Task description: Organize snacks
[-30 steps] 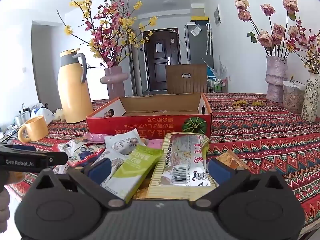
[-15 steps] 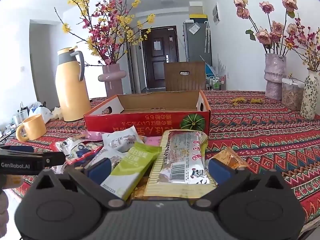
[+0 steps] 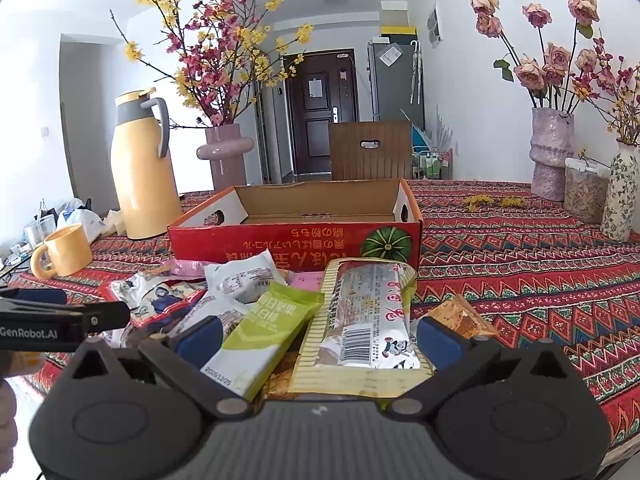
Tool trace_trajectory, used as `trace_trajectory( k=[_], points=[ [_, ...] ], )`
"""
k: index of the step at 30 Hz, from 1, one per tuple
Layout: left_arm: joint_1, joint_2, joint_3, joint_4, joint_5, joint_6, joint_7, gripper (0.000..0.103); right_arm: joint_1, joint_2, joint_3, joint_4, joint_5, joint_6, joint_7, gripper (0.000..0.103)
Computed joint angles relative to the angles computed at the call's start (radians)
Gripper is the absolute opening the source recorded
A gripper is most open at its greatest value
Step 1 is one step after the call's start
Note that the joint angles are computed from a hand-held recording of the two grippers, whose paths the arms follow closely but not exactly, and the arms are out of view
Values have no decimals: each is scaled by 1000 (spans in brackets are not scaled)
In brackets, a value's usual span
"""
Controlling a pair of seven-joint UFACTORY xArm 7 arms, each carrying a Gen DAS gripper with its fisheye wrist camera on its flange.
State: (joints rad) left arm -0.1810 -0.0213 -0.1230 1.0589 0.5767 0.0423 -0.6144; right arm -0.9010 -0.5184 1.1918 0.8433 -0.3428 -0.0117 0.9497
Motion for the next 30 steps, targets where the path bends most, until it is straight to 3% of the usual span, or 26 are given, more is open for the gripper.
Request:
trace_trajectory(
  k=[30],
  points=[
    [12,-7,-5,-12,2,-19,-8,103,6,25,2,14,-22,22,-20,103]
  ],
)
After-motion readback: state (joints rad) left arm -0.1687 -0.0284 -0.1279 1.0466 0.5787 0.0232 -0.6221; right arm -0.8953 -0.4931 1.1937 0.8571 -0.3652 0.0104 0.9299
